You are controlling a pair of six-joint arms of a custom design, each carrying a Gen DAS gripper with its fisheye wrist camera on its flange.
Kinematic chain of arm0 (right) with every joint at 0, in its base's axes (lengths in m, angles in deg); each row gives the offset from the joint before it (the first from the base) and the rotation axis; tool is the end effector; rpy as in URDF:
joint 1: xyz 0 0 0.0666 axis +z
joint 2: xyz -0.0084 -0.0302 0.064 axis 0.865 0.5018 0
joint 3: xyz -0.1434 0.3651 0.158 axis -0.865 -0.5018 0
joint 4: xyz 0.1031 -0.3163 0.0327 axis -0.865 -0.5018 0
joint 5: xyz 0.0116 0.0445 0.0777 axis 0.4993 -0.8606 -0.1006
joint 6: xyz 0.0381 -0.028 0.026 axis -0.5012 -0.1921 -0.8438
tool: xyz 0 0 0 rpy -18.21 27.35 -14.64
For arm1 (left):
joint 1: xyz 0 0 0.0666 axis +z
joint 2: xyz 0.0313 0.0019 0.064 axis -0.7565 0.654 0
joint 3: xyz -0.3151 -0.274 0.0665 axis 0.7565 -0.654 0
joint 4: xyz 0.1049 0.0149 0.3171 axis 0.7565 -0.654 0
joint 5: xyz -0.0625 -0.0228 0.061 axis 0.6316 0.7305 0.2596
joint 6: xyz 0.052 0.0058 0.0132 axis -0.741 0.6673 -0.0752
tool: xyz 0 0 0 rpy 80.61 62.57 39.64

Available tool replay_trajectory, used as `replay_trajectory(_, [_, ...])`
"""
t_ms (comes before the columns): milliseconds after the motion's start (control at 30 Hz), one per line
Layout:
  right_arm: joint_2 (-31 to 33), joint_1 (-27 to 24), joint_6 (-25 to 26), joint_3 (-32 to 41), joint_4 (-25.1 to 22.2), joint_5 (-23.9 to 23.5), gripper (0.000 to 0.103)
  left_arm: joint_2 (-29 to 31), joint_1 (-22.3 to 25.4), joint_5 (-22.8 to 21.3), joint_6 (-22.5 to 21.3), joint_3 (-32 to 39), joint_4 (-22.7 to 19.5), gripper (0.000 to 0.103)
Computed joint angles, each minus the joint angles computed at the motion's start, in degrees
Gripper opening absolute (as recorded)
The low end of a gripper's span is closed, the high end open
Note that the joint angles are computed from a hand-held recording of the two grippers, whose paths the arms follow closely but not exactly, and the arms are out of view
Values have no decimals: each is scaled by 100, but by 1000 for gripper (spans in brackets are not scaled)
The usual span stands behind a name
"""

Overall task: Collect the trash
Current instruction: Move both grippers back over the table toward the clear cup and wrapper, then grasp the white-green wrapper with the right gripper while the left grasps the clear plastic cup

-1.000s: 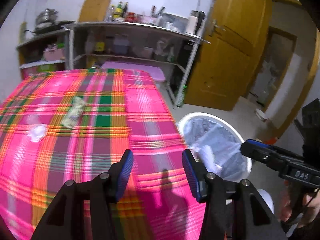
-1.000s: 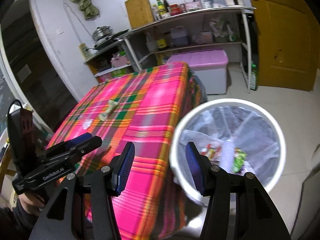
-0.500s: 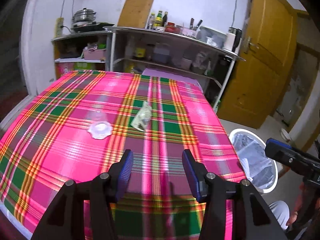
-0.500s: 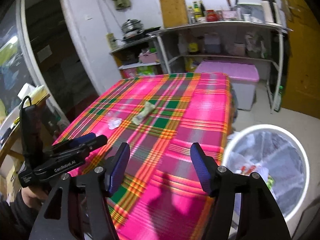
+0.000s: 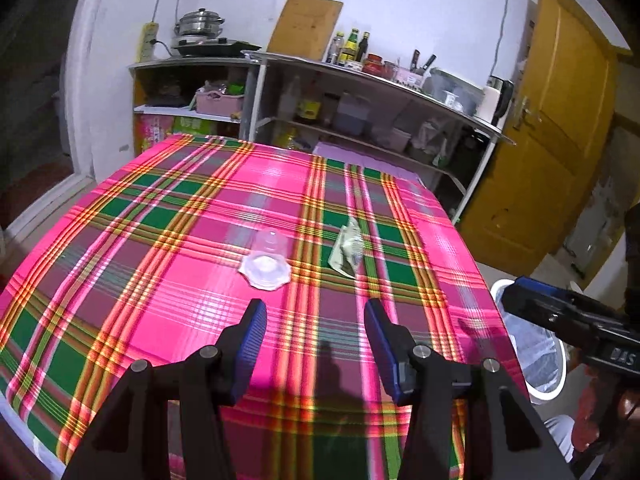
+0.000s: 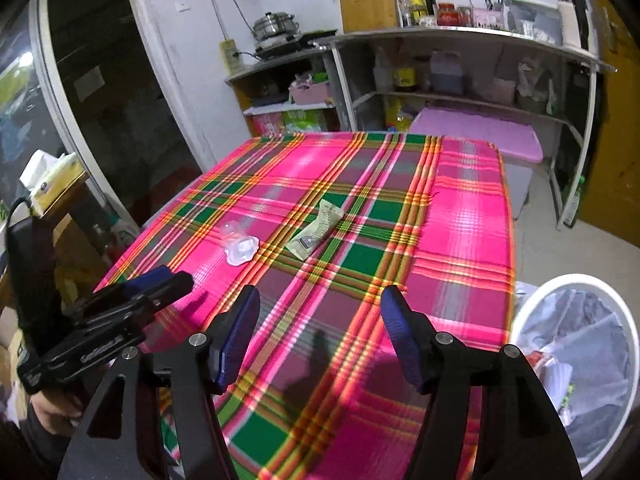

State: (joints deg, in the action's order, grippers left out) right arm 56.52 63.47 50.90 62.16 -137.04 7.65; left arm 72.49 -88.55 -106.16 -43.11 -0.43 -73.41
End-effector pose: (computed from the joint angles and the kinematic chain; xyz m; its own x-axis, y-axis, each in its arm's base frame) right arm 0.3310 0.0351 0.5275 -0.7144 -0.0902 -0.6939 -0.3727 0.8884 0.2682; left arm 0.2921 -0.2243 0.4906 -0.6410 -0.1660 -0.7494 0.0280 0.9706 -0.2389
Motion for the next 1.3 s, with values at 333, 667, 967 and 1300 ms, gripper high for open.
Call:
replay_trajectory(333, [819,497,-471,507,-9,273,63,-148,395,189,-88,-184,173,50])
replay_trajectory(667, [1650,847,-795,993,4,505,61,-182,779,493,-77,-370,394,50])
replay_trajectory(967, [2014,984,-804,1198,48,1060,35,-132,997,622,-123,-376,435,50])
replay_trajectory(1300, [1704,677,-588,851,34,665,22,115,978,705,-173,-183,450,50])
